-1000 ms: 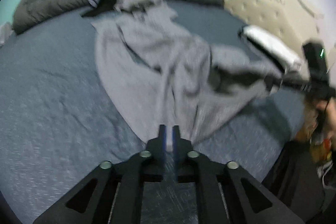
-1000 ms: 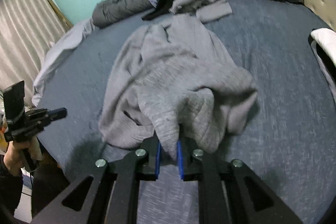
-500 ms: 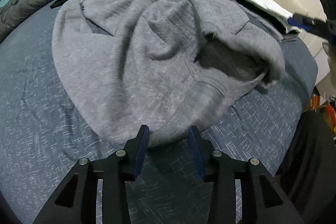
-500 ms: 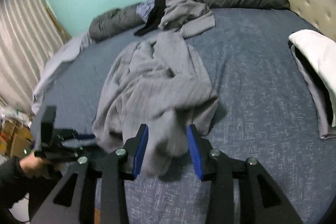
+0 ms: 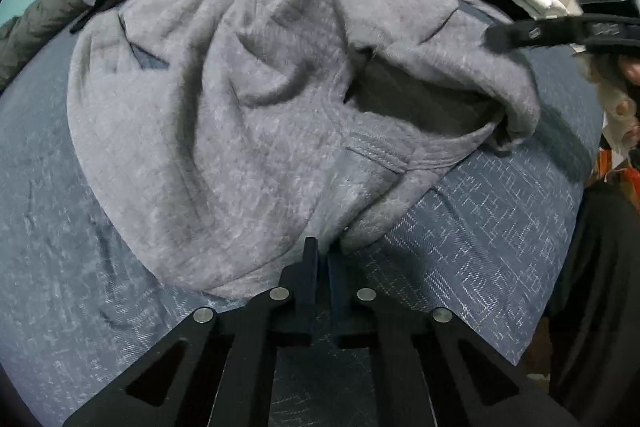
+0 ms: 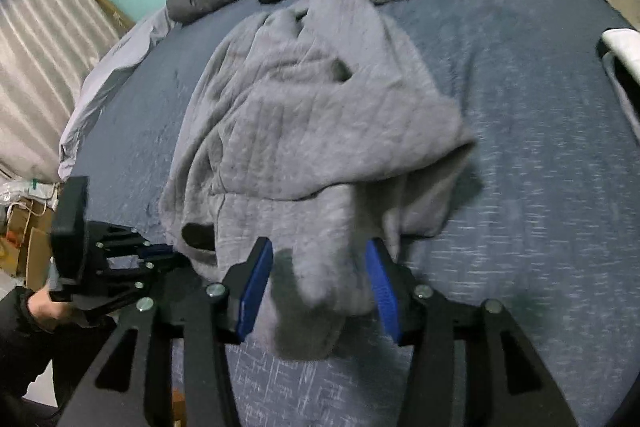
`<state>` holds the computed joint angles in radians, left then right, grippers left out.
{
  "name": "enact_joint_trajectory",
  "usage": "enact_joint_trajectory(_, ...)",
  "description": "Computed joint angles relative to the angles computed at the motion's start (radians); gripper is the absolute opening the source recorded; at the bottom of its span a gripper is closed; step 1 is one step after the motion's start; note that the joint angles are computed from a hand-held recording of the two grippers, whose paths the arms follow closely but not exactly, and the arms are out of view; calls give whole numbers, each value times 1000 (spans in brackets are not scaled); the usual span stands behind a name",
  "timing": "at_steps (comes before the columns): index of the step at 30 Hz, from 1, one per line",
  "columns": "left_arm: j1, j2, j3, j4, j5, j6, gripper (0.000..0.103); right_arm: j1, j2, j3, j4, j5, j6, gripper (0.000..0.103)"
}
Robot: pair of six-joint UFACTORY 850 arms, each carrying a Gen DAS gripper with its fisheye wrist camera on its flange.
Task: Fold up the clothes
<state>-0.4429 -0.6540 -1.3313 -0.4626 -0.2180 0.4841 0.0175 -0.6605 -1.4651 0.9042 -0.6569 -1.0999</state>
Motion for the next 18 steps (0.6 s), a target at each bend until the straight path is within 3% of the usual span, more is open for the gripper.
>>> enact_joint_trajectory(1,3,11,11,-21,8,26,3,5,-6,-3,0,5,-3,34)
enact_joint_trajectory(2,8,25,23,-51,16,58,3,6,-4,1,12,14,-14,13)
enact_joint_trajectory(5,29,81,70,-123,52,128,3,-2,17,16,64,22,-55,4)
enact_joint_trajectory(9,57,164,134,-205,103,197,3,-13,62,35,-6,36,-33,3)
enact_joint_trajectory(13,76,215,189,-289,145,263,3,-12,55,30,-204,24,99,4)
enact_joint_trajectory(15,88,233,194,-202,137,173,3,-6,69,53,-268,72,144,18)
enact_joint_trajectory(18,91,243,203,-169,141,139,3,-4,113,92,-148,142,26,37)
